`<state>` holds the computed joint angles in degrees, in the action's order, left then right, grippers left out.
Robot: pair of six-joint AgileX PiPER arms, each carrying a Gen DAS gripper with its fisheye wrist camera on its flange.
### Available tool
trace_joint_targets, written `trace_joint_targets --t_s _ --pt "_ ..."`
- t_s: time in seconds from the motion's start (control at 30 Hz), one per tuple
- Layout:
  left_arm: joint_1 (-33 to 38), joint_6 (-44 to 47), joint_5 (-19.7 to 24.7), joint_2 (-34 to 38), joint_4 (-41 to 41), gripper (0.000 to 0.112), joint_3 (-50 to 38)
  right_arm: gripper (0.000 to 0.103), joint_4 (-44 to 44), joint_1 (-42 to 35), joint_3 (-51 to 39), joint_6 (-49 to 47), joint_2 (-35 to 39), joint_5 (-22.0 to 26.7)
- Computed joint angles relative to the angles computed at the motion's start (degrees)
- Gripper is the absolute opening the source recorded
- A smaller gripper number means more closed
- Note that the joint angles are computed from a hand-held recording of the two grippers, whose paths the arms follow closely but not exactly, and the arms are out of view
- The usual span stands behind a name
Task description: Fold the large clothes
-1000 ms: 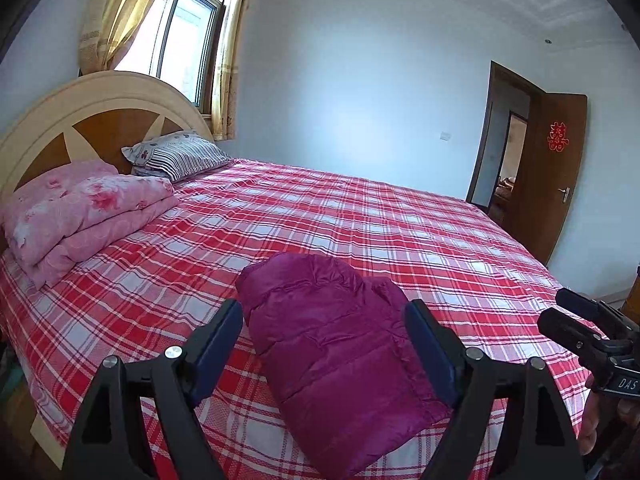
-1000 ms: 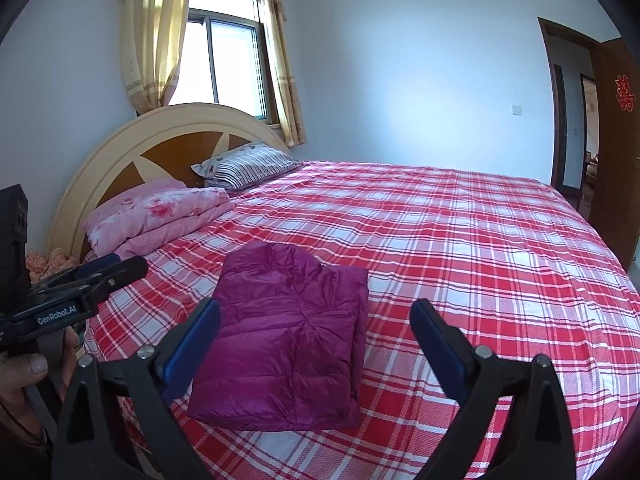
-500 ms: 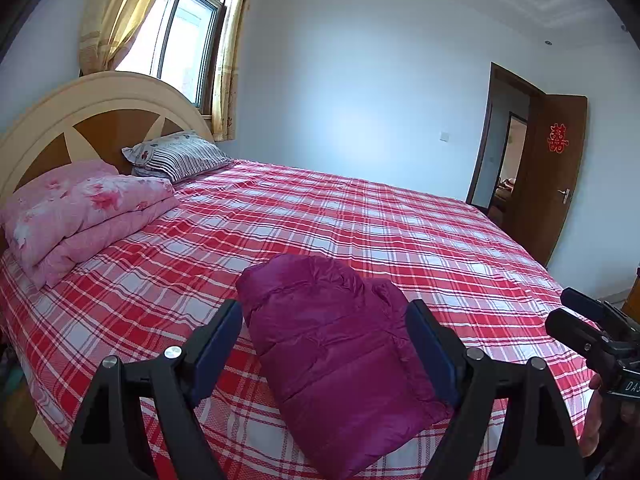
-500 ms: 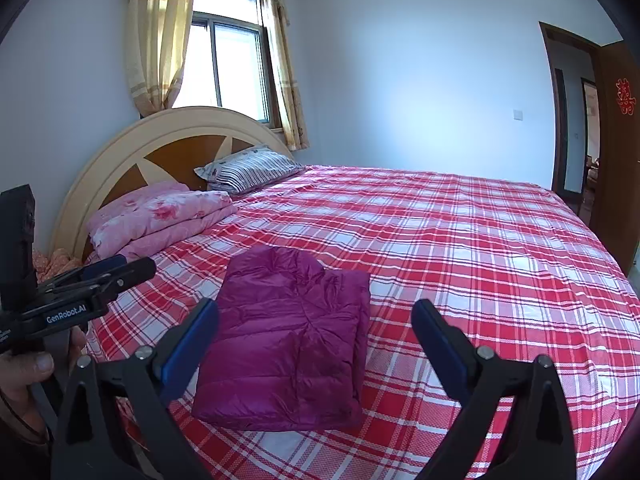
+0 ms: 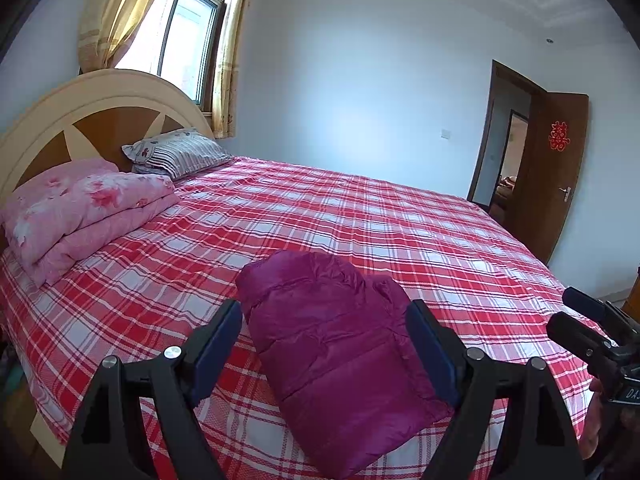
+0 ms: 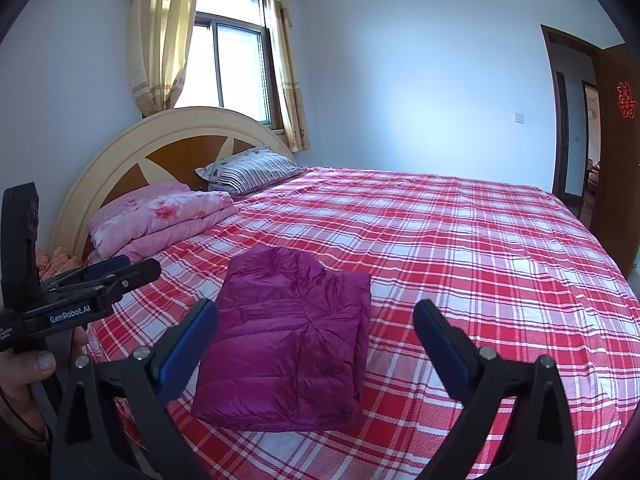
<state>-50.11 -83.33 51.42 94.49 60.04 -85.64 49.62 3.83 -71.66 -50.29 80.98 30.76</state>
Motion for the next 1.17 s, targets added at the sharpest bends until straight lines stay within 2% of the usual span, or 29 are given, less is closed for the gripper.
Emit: trace_joint_targets --t_s 0.17,0.23,0.33,0.43,0.47,0.57,0.6,0.73,1.17 --pt "0.5 -1.1 -2.6 -1.1 0.5 0.086 1.3 0.1 1.2 0.0 0.5 -1.3 -0.3 -0.5" --pt "0.6 -0.9 -2.7 -1.2 0.0 0.102 1.1 0.1 1.8 -0.2 0.6 -1.8 -0.4 -0.6" --pt "0.1 0.4 0.9 0.3 -0.9 0.102 -1.6 0.1 2.7 -0.6 0.6 -2.6 -0.5 -0.5" --pt "-1.9 1.8 8.9 4.0 0.6 0.102 -6.1 0.1 3.4 -0.7 0.7 -3.3 -0.4 -0.5" --pt "-2.3 2.2 9.7 4.5 1.3 0.102 -6.4 0.1 3.2 -0.8 0.7 -3.1 -0.4 -0.2" --pt "-0.6 2.4 2.7 2.0 -1.9 0.102 -3.3 0.1 3.4 -0.8 0.9 -3.5 -0.3 -0.2" --pt "-0.4 1.9 1.9 1.7 -1.9 0.102 -2.8 0.1 3.5 -0.9 0.9 -3.6 -0.3 -0.1" --pt "-1.7 2.6 5.9 3.1 0.3 0.102 -4.3 0.1 3.9 -1.1 1.1 -3.9 -0.2 -0.1" --pt "-1.5 0.5 4.3 2.7 3.4 0.102 -2.0 0.1 4.1 -1.0 2.2 -4.4 0.0 -0.3"
